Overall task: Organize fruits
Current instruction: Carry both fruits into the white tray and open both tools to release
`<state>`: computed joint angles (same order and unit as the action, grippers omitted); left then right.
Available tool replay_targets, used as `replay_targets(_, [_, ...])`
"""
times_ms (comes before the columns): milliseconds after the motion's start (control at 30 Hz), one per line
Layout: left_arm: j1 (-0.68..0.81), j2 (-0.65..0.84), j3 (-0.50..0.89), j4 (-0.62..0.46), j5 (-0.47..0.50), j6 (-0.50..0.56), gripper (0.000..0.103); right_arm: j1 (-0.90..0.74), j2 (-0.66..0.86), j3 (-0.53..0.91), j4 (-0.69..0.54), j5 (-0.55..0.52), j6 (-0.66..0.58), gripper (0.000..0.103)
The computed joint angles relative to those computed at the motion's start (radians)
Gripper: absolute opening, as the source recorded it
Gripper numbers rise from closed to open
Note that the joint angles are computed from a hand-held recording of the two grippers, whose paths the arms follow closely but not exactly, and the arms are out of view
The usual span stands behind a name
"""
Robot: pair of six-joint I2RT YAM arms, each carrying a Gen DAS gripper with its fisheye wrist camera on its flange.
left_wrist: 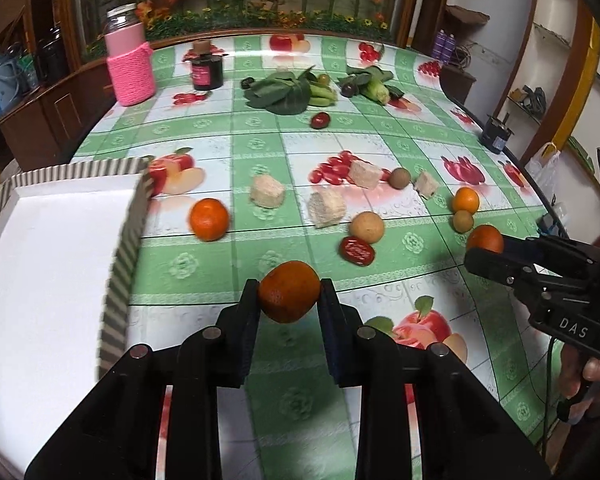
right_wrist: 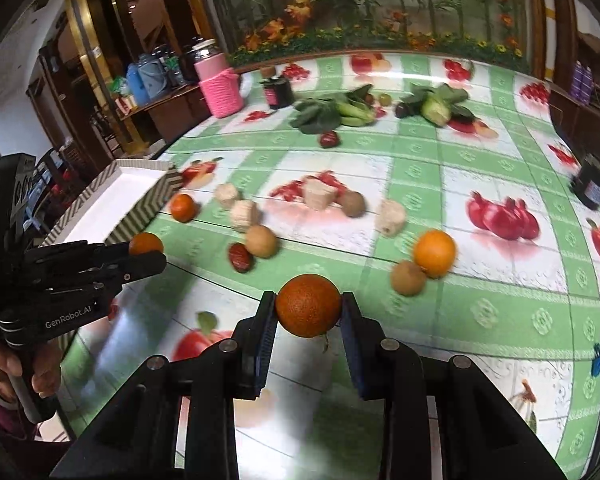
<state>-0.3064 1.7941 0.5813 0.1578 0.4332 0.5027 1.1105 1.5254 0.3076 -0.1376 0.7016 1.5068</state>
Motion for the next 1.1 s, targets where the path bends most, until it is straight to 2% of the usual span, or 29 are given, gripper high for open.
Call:
replay_targets(167, [0.074,-0.013,0.04,-0.056,-0.007,0.036,0.026,-0.091,0.033,0.064,0.102,-0.043,-0.2,0.032])
replay_targets(433, [0.218,0.059,0.229,-0.179,-0.013,0.089,0.026,-0.227,0.171,0.251,0.228,-0.155,-0.499,0.032])
replay_targets(700, [0.268,0.211,0.444,-0.233,-0.062,0.044,0.026,-0.356,0.364,0.548,0.224,-0.3,-0.738,0.032])
replay_targets(900, [0.263,0.332,0.568,-0.261,-0.102,0.0,0.026,-0.418,0.542,0.783,0.18,-0.386,-0.837,0.032])
replay_targets(1100, [0.27,0.412,0.662,-0.296,-0.12,-0.033,0.026,-0.469,0.666,0.94,0.119,-0.449,-0.904,0.032])
